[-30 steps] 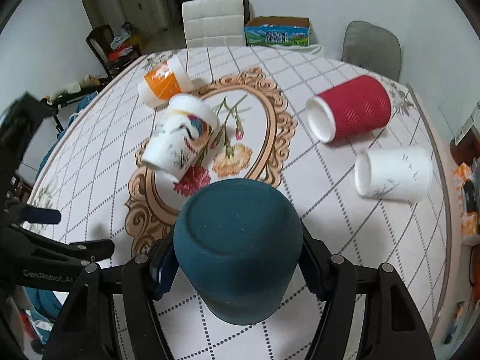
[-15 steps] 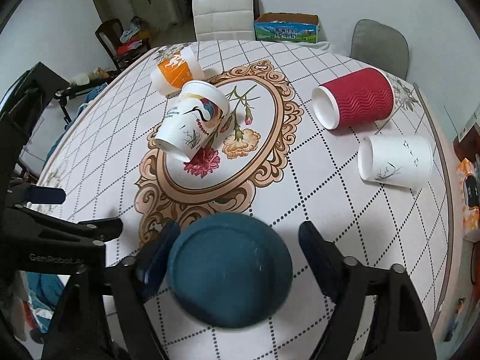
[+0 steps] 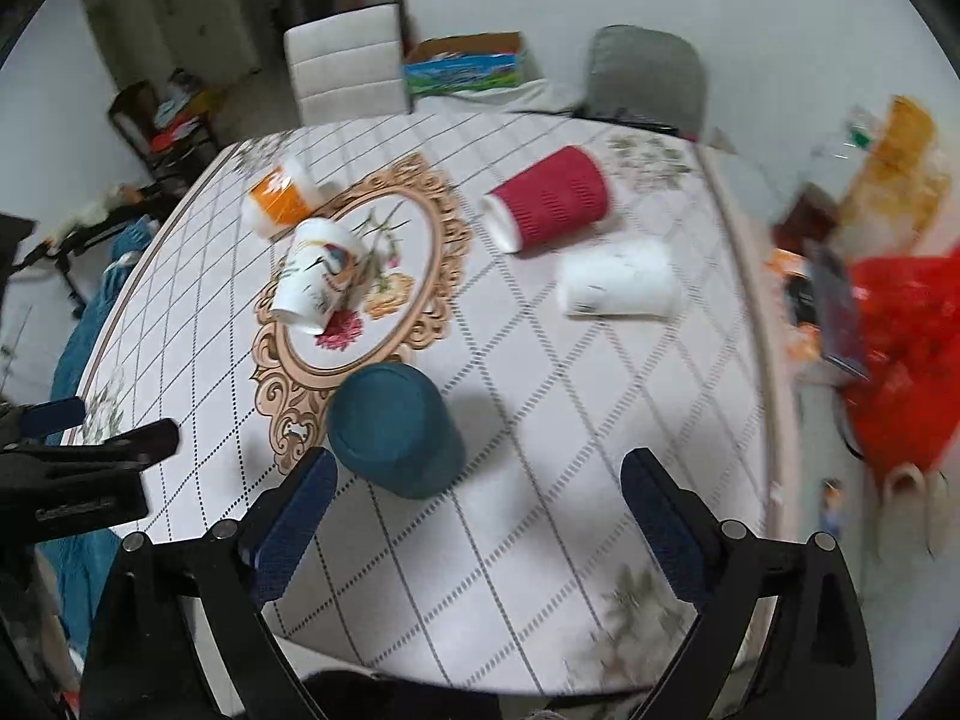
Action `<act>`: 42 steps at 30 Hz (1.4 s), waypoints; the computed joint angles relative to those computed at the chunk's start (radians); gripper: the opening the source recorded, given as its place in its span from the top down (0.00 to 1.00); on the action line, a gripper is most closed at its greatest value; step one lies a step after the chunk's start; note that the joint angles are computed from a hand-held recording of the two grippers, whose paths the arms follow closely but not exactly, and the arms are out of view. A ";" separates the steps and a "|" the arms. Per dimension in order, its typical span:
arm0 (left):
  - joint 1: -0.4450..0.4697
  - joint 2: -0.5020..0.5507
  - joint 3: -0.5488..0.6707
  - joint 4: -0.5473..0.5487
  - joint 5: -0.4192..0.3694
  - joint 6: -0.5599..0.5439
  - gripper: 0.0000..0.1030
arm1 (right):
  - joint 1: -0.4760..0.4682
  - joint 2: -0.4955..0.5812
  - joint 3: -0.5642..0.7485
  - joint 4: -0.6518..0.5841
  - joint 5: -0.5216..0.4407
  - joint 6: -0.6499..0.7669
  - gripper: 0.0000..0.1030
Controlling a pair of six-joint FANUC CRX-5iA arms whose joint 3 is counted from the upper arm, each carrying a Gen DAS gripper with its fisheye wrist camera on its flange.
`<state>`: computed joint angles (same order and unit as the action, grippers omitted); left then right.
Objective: Flip cup upside down
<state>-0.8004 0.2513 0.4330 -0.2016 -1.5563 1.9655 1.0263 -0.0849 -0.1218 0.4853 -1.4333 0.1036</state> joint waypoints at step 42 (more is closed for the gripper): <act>-0.268 -0.315 0.234 -0.189 -0.198 0.083 0.01 | 0.639 0.267 0.783 0.432 -0.866 -0.132 0.02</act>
<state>-1.0689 -0.0640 0.6675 -0.3904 -1.7539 2.0487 1.6653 0.1823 0.6611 0.9173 -2.2993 -0.0286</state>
